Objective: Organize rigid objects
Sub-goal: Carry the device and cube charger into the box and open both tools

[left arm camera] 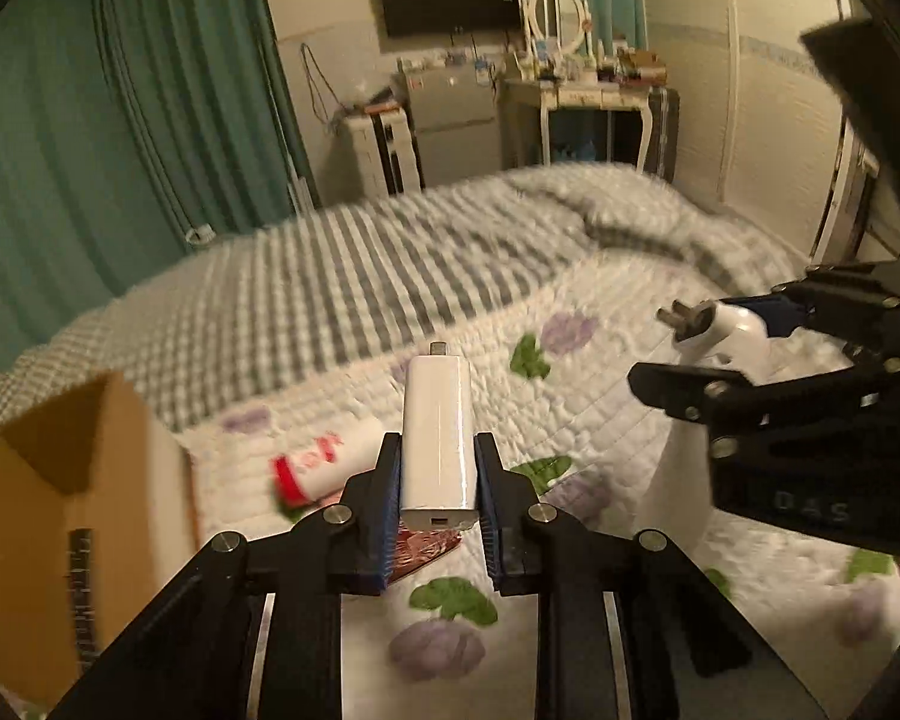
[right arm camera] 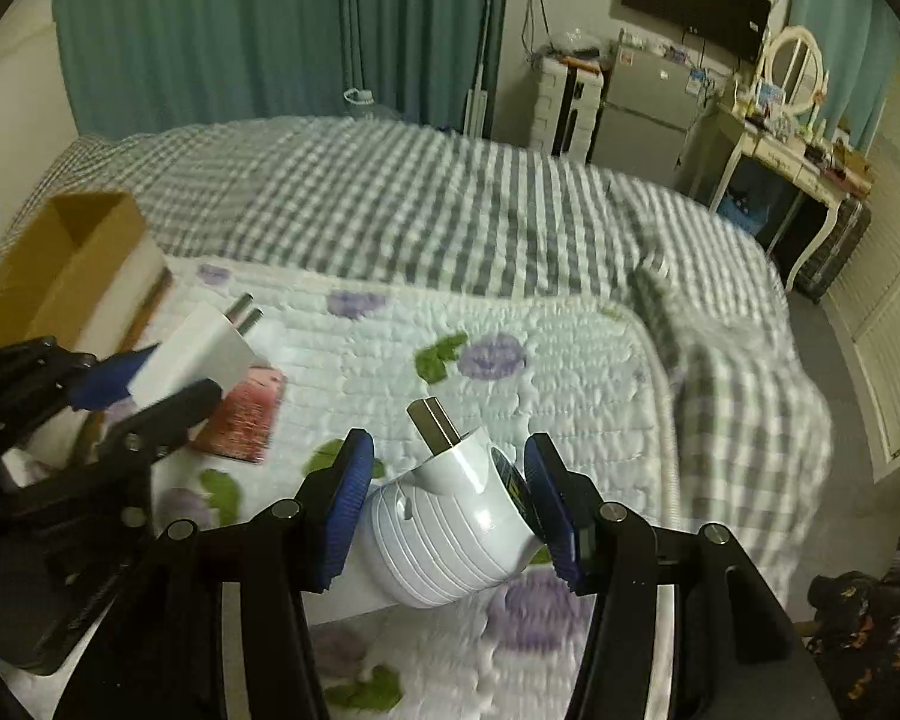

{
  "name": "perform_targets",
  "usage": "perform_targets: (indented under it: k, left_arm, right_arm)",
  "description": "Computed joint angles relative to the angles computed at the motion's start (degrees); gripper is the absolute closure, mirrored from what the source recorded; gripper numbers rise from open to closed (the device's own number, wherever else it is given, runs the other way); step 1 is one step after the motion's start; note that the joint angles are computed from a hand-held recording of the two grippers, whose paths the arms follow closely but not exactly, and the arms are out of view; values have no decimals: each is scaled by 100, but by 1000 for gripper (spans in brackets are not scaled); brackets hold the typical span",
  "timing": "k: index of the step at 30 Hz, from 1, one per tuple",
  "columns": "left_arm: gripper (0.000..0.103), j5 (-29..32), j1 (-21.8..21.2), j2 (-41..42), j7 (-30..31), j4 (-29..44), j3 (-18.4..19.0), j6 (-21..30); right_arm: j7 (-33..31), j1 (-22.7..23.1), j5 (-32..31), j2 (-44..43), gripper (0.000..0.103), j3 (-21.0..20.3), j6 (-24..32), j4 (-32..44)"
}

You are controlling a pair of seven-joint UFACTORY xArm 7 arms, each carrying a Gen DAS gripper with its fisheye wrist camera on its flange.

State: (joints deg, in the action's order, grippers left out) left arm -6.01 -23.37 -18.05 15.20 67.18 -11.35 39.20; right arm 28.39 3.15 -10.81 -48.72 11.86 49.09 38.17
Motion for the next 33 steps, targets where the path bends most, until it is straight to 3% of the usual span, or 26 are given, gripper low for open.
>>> perform_targets:
  k: [4,10,16,23,27,33]
  left_arm:
    - [80,-207,24,-356,247,310,249,283]
    - [80,-536,258,-638,689,682,674,668]
    - [80,-721,727,-685,1166,746,1154,843]
    - [80,-786,1338,-364,1574,675,1482,707]
    - [80,-914,1582,-101,1698,529,1580,575]
    - [80,-1166,1757,282,1853,549,1539,756]
  right_arm:
    - [13,33,-103,21,51,338,655,796]
    - [171,99,-289,631,51,920,1206,2119]
    - [577,290,-631,1945,51,1606,1238,3487]
    - [1077,560,-1668,3883,51,2384,1483,4923]
    - [1179,891,-2171,4771,51,2409,1675,5454]
    - [1277,1351,-2489,5728,51,2007,1742,5856]
